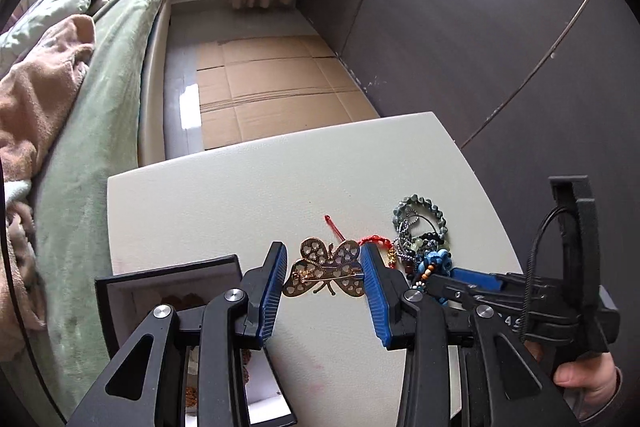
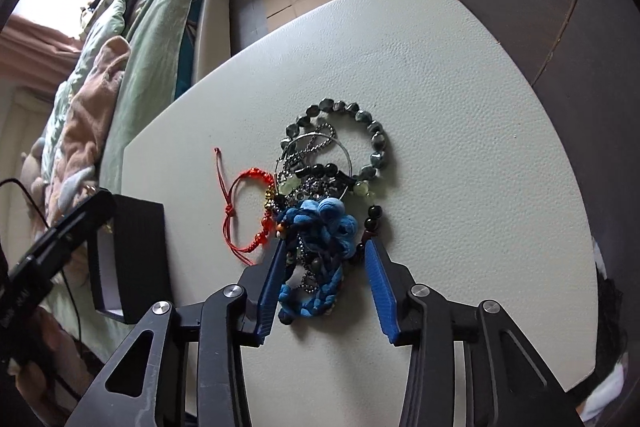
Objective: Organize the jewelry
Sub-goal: 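Grasp the gold butterfly brooch with the left tool while the right tool grasps the blue knotted cord, then lower the butterfly brooch into the black box and open the left tool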
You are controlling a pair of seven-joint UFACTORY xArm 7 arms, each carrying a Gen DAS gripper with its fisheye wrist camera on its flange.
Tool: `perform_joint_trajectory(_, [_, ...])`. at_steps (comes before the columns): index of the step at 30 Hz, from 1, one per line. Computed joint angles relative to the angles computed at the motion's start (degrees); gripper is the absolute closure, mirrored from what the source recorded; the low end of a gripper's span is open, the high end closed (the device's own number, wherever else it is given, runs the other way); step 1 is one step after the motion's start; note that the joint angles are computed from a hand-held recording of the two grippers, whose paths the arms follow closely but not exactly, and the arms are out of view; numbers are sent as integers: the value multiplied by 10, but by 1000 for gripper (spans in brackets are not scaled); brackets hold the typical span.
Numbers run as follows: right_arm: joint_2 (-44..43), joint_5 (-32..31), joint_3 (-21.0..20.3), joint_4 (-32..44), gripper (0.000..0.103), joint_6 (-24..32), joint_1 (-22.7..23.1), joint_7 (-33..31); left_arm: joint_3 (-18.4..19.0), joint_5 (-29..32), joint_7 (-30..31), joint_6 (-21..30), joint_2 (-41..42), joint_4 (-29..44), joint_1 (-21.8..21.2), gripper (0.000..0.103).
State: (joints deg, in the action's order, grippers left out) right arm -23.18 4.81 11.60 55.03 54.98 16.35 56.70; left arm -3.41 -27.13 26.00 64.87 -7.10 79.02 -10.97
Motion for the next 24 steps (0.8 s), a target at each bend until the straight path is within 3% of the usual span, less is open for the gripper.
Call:
perform_joint_trajectory(1, [8, -6, 3, 7, 67, 10, -1, 0, 3, -2, 2, 1, 0, 1, 2, 63])
perform_joint_trajectory(2, [13, -12, 5, 11, 80, 19, -1, 1, 5, -3, 4, 2, -1, 2, 4, 63])
perform_joint_trajectory(3, [11, -18, 8, 11, 84, 18, -2, 5, 6, -4, 5, 3, -1, 3, 5, 63])
perform_joint_trajectory(6, [-7, -24, 7, 3, 88, 5, -2, 7, 11, -5, 10, 9, -8, 1, 11, 63])
perform_joint_trajectory(9, [-27, -39, 12, 3, 89, -3, -9, 19, 17, -7, 17, 13, -13, 1, 17, 63])
perform_joint_trajectory(16, [-57, -54, 22, -5, 89, -78, -19, 31, 32, -10, 28, 28, -19, 7, 35, 63])
perform_joint_trajectory(24, [-15, -62, 40, 24, 89, -159, -11, 37, 39, 1, 11, 50, -12, 22, 56, 63])
